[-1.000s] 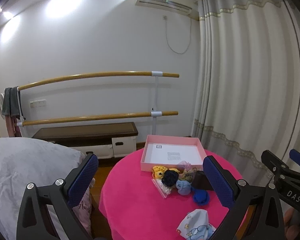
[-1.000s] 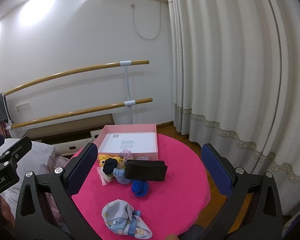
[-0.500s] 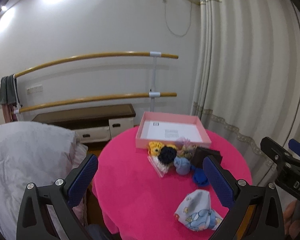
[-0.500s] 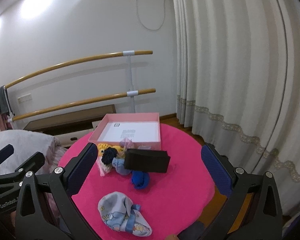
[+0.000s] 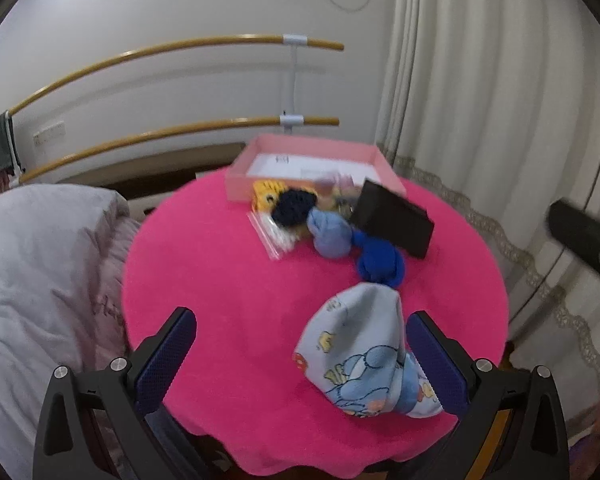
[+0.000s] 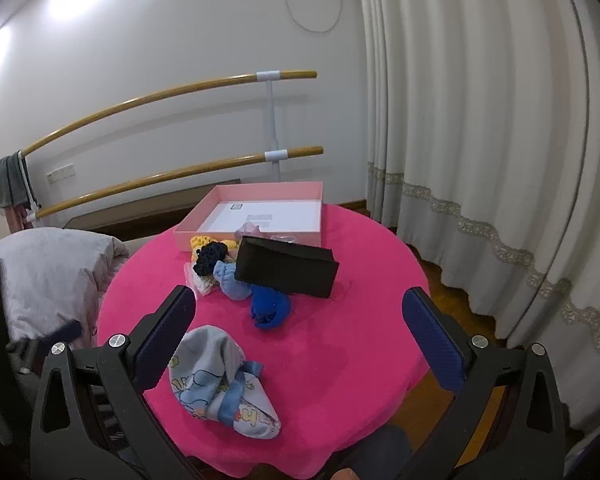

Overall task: Organize soft objects
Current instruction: 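Grasp the cartoon-print cloth bundle with the left tool while the right tool grasps the black pouch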

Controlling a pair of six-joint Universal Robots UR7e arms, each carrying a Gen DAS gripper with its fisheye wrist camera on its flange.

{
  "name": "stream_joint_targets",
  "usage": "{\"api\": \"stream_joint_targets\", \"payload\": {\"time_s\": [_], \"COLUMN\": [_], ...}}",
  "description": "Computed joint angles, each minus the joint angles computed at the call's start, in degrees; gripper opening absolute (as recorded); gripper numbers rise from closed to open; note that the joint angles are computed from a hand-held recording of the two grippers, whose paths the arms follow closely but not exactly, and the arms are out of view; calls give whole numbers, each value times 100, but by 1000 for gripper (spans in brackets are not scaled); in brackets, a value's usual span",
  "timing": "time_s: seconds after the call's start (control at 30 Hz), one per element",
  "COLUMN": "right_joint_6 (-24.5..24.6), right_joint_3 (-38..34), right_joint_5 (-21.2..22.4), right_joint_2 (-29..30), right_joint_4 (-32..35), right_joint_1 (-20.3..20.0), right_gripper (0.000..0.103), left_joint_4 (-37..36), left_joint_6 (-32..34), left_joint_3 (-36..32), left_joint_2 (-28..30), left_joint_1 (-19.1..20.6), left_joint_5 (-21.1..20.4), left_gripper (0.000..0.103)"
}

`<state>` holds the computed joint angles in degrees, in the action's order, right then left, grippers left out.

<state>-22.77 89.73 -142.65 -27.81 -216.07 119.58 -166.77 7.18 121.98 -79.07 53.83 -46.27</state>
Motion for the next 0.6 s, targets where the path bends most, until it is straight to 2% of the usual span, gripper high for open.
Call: {"api": "stream_joint_targets", "payload": {"time_s": [0.2,0.33,0.43,0.5,0.53,0.6], "right_joint_6": [232,354,454,526,562,601], "right_joint_3": [-14,-110,-241,-310,-335,-429], "right_joint_5": [58,78,100,133,150,158], "right_joint_2": [-69,-66,-38,-19,-12,27], "right_joint_4": [213,405,661,798,859,976], "right_joint_1": [-177,-296,-399,-452,-475,-514], "right_gripper": [103,103,103,103,103,103], "left_joint_4": [581,843,776,776,862,894], "left_joint_6": [-307,-472,-311,-139,-101,51], "left_joint_3": [-641,-1133,-1308,-1512,-1615,-1702], "left_joint_2": [725,1150,1294,1456,1505,1557], "left_joint_1": [427,797,956,1091,1150,1239], "left_joint_5": [-413,-1075,-1329,-1584,-1738,-1996], "left_gripper": [103,103,100,85,81,63]}}
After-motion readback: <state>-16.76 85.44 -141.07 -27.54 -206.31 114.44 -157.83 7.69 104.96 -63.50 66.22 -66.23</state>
